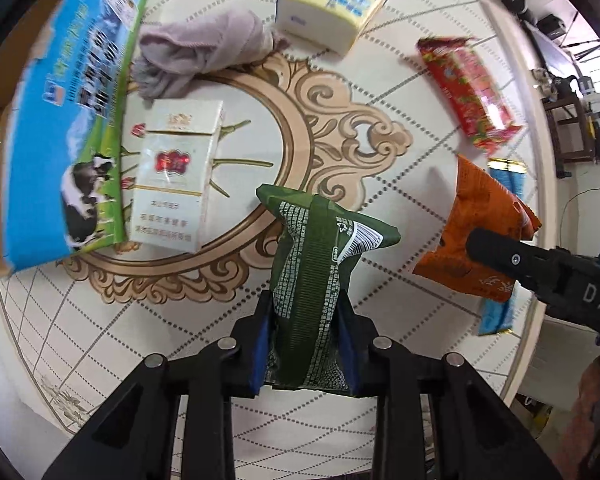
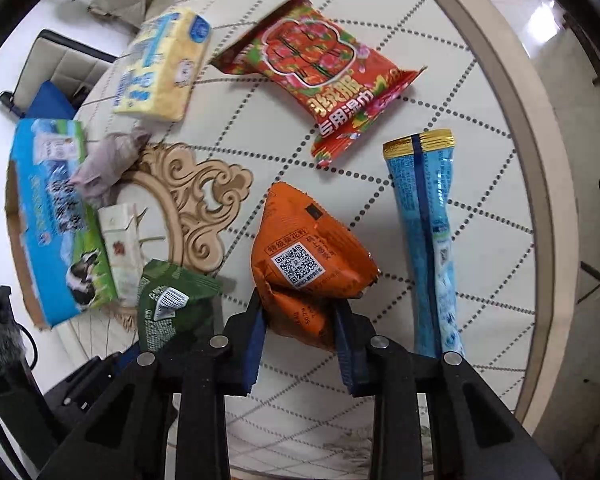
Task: Organize soft objects
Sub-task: 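Grasp the green snack bag with the left tool while the right tool grasps the orange bag, then carry both bags into the box and open both tools to release them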
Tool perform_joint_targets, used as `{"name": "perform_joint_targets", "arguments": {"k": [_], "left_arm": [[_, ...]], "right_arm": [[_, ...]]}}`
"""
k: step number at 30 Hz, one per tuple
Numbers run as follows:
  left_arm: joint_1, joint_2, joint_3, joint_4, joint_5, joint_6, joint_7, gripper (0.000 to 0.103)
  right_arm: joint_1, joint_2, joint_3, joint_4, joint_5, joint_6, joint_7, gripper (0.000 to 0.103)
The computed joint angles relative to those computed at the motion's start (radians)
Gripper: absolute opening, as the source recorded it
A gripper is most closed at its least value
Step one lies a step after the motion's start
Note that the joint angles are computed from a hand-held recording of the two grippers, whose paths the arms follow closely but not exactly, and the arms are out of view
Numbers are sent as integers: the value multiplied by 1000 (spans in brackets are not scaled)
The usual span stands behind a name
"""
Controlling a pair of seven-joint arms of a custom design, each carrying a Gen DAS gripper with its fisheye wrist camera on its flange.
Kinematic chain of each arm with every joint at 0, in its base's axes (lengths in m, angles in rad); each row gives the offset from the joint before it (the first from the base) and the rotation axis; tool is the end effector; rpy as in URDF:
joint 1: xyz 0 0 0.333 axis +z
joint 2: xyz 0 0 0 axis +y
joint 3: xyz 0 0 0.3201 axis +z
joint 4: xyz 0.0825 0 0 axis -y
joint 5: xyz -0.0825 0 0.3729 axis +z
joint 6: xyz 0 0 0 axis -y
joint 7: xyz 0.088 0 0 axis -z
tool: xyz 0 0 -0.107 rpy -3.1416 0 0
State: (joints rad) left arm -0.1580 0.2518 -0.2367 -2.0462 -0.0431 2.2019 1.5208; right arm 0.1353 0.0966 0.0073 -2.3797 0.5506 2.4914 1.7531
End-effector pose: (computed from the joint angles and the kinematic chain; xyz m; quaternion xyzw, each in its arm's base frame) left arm 0.5274 -0.2174 0.3252 0.5870 -0.8070 -0.0133 0.0630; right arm 0.4924 0.0679 0.2951 -0.5117 0.8429 0.1310 0.1030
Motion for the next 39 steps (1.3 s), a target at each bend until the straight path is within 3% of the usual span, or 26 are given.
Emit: {"name": "perform_joint_targets", "arguments": {"k": [7,12,16,21,25,33,39], "left_arm": [[32,-231,25,-93,-133,-40,97,25],[48,-298,79,-7,-210,-81,135,25],[74,-280,109,112,-224,-97,146,25],[138,-185,138,261,-183,-84,180,25],[198,-35,143,395,-153,-95,198,25],[285,293,105,738,-99,-237,187,25],[296,473,87,919,-50,-312,179,25]], "right_arm": [[8,-173,-2,-70,-11,-28,-33,33],[37,-275,8,-47,2,-50,-45,33],[73,-276,23,46,10,-73,-53,33],[124,-115,68,286,-47,-70,15,33],[167,72,85,526,-149,-106,105,33],[249,520,68,1100,-302,-325,223,33],[277,788,50,1469,-346,-493,268,33]]}}
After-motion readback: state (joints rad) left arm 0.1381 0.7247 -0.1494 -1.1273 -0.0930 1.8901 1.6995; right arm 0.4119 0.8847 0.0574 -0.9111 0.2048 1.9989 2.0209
